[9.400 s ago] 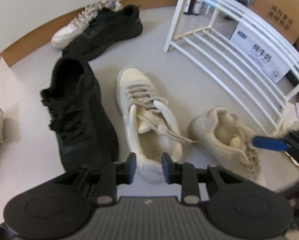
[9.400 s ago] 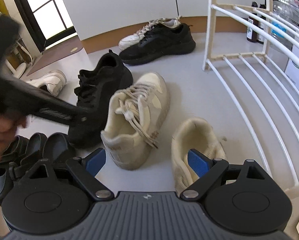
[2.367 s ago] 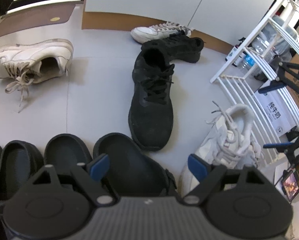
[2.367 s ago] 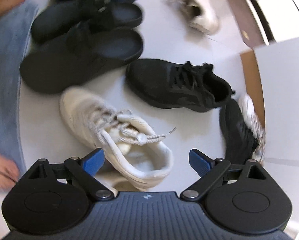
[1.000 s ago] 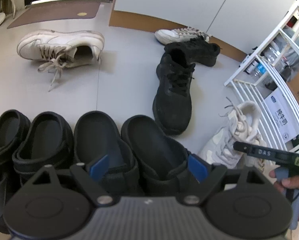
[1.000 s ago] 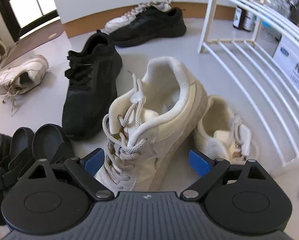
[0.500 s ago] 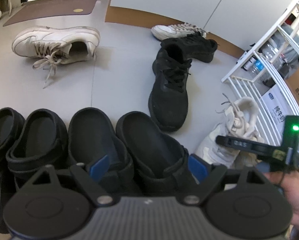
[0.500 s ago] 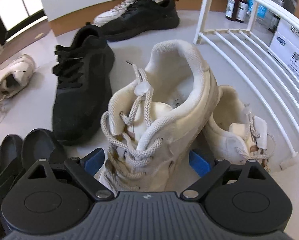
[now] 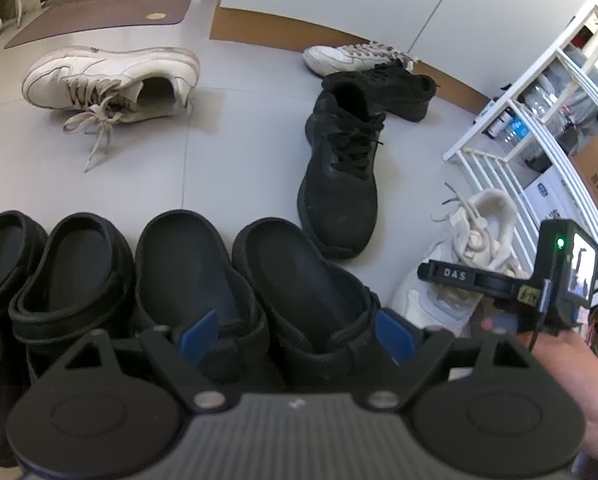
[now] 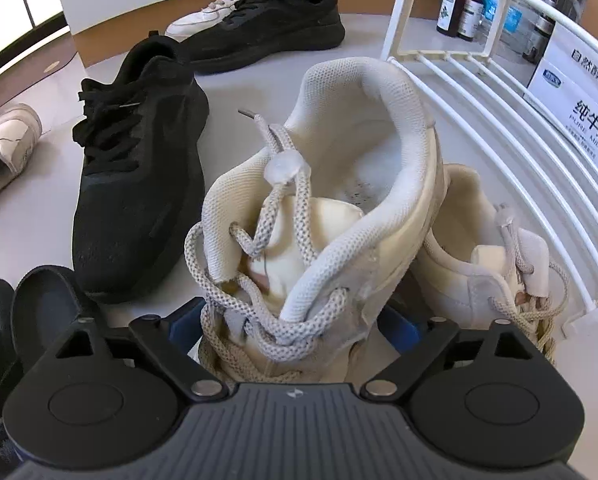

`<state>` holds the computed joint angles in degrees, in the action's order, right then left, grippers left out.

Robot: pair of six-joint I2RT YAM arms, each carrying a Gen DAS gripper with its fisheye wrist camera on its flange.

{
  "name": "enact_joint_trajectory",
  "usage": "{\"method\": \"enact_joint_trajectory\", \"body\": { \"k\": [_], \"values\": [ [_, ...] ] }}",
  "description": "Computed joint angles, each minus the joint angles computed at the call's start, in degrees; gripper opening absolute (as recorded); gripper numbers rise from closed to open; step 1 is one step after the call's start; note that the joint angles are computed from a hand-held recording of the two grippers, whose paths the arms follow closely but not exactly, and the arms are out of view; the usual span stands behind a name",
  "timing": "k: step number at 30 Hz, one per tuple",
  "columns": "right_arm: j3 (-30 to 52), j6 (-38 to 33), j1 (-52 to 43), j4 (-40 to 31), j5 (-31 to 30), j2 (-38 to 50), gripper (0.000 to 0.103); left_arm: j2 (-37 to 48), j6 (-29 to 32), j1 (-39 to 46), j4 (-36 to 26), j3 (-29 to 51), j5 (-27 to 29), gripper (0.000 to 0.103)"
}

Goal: Organize scattered shoes
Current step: 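Lower the cream sneaker beside the other cream sneaker and open the right gripper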

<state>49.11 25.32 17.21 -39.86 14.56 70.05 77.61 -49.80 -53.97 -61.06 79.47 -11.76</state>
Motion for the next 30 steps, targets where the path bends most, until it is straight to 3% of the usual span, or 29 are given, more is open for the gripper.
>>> {"method": "enact_joint_trajectory", "body": {
  "k": [4, 9, 12, 14, 18, 30],
  "values": [
    [-2.42, -3.39, -1.94, 1.42, -2.61, -3.29, 0.088, -0.26, 0.23, 0.02, 0.1, -0.38, 0.04, 0.088],
    [-3.5, -11.18, -8.49, 1.6, -11.44, -5.74, 0.087, -0.79, -0.1, -0.16, -0.57, -0.79, -0.17, 0.088],
    [-4.39, -21.62, -11.71, 1.28, -16.72, -6.65, 0.085, -0.89, -0.39, -0.27, -0.83, -0.84, -0.41, 0.088],
    [-5.08, -25.11, -11.76, 1.0, -16.9, -7.31, 0.078, -0.73, -0.31, -0.39, -0.96, -0.68, -0.44, 0.088],
    [-6.56, -31.41, -13.85, -0.22, -19.58, -9.16, 0.075, -0.2, 0.02, -0.61, -1.15, -0.21, -0.61, 0.088],
    [-6.11, -38.41, -18.76, -2.94, -26.03, -7.97, 0.075, 2.36, 0.52, -1.41, -0.04, 0.69, -0.23, 0.088]
  ]
}}
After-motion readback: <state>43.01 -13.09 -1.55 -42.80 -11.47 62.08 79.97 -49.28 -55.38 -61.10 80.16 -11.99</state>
